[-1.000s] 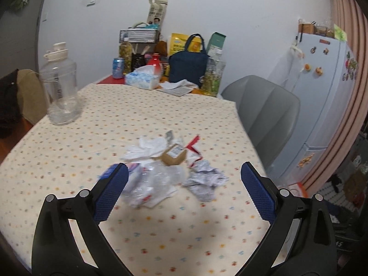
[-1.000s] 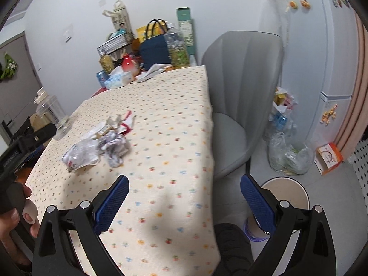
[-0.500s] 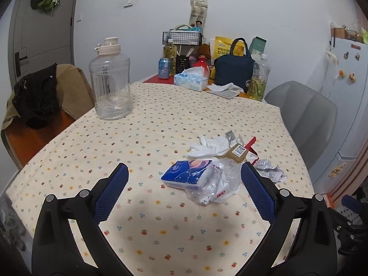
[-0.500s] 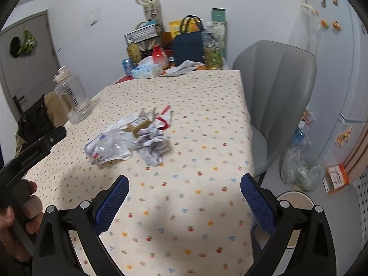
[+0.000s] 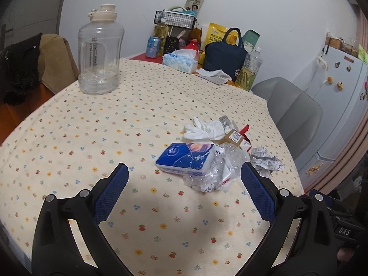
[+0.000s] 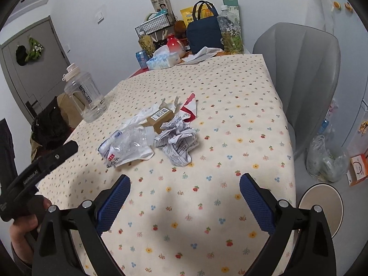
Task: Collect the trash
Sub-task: 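Grasp the blue tissue pack with the left tool while the right tool grasps crumpled paper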
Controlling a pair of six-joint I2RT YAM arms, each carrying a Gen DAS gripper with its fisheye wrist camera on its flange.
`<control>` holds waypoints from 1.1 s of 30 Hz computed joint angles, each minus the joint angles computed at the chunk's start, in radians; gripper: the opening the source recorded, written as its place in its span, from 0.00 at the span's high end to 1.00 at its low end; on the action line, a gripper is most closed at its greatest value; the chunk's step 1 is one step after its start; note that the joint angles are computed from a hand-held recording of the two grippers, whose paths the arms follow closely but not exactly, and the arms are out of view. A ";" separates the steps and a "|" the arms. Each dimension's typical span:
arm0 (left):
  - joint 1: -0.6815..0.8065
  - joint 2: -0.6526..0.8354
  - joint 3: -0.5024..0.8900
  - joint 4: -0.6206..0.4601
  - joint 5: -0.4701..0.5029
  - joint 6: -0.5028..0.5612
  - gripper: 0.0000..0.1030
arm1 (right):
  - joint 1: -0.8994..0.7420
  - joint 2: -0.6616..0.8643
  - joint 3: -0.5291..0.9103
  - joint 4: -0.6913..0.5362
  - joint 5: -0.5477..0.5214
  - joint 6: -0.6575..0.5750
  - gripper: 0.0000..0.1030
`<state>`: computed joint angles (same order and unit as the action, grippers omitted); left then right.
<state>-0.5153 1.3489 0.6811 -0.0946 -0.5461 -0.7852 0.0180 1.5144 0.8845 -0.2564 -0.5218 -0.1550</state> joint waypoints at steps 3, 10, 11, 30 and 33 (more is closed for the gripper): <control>0.012 0.041 0.011 0.032 0.022 0.008 0.06 | -0.003 0.031 0.024 -0.008 -0.016 -0.005 0.14; 0.129 0.151 0.058 0.103 0.146 0.018 0.06 | -0.002 0.087 0.066 -0.012 -0.030 -0.006 0.16; 0.144 0.165 0.060 0.119 0.174 0.012 0.06 | -0.001 0.093 0.074 -0.016 -0.031 -0.008 0.16; 0.231 0.360 0.174 0.145 0.276 -0.062 0.18 | 0.070 0.269 0.281 -0.044 -0.026 0.054 0.26; 0.245 0.344 0.153 0.149 0.294 -0.071 0.57 | 0.094 0.316 0.319 -0.044 -0.006 0.077 0.28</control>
<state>-0.2704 1.6926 0.8337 0.0548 -0.2525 -0.8563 0.1116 1.8301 1.2030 -0.3007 -0.5278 -0.0783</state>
